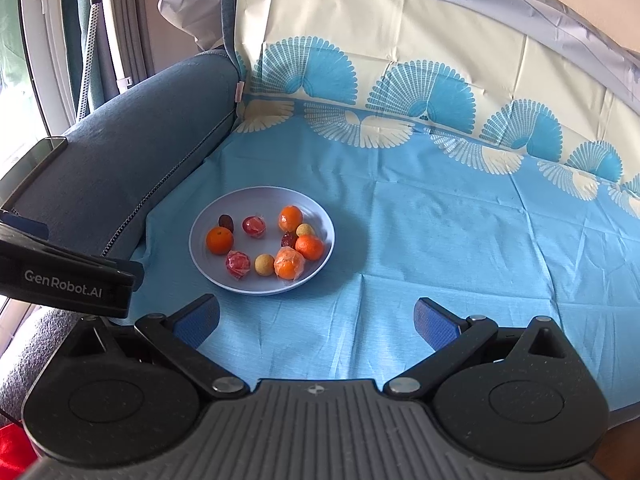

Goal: Organize fruits

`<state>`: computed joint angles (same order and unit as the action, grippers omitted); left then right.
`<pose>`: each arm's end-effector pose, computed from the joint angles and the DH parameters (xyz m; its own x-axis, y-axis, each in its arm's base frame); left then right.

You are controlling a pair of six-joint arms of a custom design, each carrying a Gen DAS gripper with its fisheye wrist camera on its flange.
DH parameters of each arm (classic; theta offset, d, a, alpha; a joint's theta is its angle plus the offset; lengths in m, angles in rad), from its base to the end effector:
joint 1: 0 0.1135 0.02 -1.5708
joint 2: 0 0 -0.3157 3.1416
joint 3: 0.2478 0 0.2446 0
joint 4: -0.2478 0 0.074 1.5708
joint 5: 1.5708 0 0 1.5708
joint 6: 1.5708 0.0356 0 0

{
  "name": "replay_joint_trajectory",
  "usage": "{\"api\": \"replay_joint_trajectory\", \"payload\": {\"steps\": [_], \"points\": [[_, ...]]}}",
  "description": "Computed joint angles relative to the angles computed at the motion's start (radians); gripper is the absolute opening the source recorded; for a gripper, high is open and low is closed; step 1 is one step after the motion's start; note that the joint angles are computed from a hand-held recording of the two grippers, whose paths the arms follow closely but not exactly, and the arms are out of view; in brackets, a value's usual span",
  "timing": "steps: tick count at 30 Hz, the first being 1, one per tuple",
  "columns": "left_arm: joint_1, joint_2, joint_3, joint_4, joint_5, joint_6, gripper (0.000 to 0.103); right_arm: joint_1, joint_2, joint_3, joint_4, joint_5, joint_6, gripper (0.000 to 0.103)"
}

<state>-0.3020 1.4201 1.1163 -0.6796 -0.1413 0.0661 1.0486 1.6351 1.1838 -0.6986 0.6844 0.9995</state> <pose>0.2663 -0.0777 0.3210 -0.7784 0.3110 -0.5452 0.2720 0.9500 0.1536 0.1798 0.2673 0.2864 -0.7027 0.0857 -0.7063 0.0895 0.9955 0.0317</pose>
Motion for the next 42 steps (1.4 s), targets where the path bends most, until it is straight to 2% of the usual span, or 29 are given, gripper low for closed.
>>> {"api": "replay_joint_trajectory", "payload": {"steps": [42], "points": [[-0.011,0.004,-0.002,0.003,-0.02,-0.008,0.103,-0.005,0.005,0.013,-0.016,0.003,0.012,0.102]]}}
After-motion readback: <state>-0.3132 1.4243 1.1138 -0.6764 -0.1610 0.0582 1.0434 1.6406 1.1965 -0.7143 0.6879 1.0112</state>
